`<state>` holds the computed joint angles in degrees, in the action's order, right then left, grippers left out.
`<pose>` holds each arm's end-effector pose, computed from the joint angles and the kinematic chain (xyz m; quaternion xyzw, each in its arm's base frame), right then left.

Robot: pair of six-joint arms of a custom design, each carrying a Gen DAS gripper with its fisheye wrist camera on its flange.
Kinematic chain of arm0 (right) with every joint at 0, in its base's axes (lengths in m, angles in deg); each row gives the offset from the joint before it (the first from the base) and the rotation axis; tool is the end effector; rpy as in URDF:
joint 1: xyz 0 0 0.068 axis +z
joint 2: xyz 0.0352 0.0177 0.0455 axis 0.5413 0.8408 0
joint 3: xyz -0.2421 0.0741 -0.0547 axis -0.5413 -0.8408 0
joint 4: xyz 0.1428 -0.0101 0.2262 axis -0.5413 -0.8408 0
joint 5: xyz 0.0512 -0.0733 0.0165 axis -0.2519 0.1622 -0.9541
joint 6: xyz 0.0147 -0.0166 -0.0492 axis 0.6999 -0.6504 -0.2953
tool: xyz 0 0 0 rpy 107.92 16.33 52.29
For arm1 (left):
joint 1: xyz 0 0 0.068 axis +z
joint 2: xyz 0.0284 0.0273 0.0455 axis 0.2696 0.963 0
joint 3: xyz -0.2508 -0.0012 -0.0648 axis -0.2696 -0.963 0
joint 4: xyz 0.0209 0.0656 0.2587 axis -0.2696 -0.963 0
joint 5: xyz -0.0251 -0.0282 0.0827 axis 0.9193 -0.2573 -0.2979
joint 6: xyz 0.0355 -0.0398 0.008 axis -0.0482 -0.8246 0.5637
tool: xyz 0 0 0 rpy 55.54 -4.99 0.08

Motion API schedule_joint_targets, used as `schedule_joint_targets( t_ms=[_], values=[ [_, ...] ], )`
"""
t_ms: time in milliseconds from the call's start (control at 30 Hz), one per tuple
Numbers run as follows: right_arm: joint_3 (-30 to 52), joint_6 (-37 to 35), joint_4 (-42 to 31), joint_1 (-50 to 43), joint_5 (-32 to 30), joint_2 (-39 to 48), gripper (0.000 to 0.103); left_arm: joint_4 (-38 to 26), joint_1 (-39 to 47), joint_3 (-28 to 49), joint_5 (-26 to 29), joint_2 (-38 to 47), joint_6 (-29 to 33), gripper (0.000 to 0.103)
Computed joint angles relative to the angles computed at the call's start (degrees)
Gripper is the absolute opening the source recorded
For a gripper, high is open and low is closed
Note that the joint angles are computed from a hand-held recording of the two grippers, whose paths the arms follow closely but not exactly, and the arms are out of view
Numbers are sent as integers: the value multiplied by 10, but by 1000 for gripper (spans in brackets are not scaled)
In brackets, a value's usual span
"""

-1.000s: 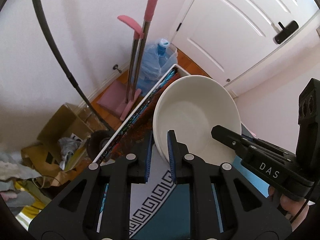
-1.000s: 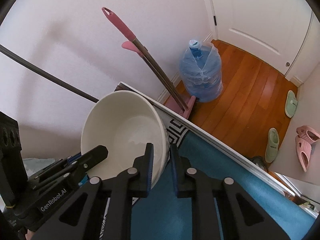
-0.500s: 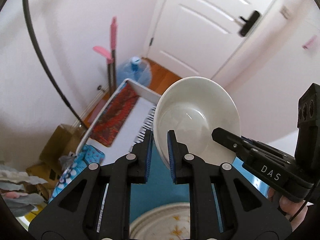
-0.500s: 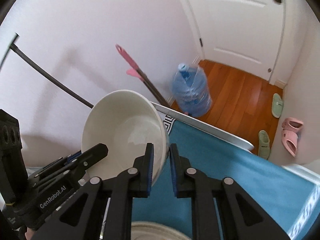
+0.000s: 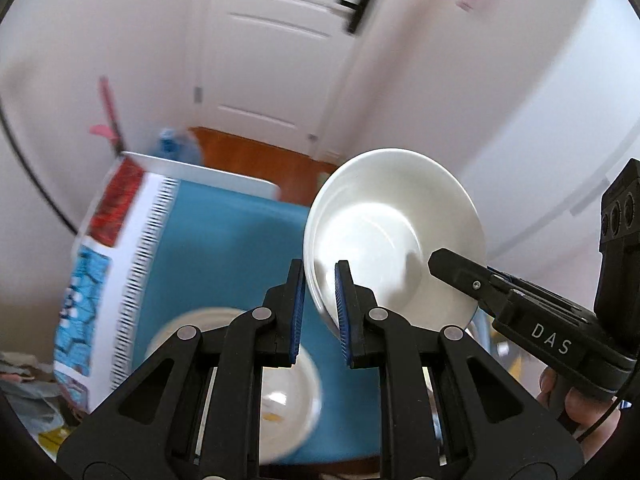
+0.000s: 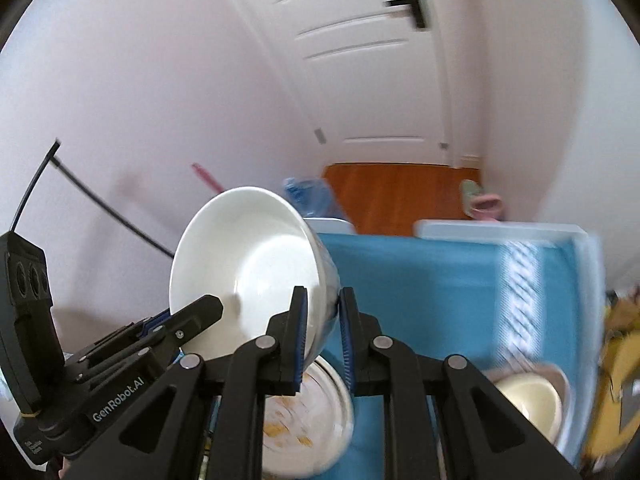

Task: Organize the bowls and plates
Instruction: 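Carry the white bowl, lower it into the cream bowl, open both grippers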

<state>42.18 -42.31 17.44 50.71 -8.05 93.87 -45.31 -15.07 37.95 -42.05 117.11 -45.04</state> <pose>0.2906 0.0931 0.3160 0.1333 0.9351 0.1306 0.3014 0.3351 -0.2074 0.3184 0.1386 0.9303 -0.2221 0.2569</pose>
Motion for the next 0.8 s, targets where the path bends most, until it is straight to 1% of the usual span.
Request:
schedule_joint_targets(
  t_ms=[167,267,367,500,567,667,733,800],
  values=[
    [-99,65,-60,1,62,-145,15,-2,-77,-14,20,0,12,13],
    [-150,109,-100,-4,84,-219,15,-2,-118,-19,30,12,21,13],
    [-203,136,-137,-28,85,-292,15,-5,-151,-18,33,34,30,13],
    [-278,171,-161,-47,86,-367,15,-11,-185,-4,31,72,42,13],
    [-310,172,-171,-71,74,-401,15,-16,-198,15,30,101,46,13],
    [-351,157,-162,-116,48,-426,15,-22,-208,34,31,136,54,13],
    [-370,136,-160,-149,32,-442,15,-22,-213,41,31,154,53,13],
    [-388,116,-150,-173,19,-446,15,-33,-219,64,28,180,53,13]
  ],
)
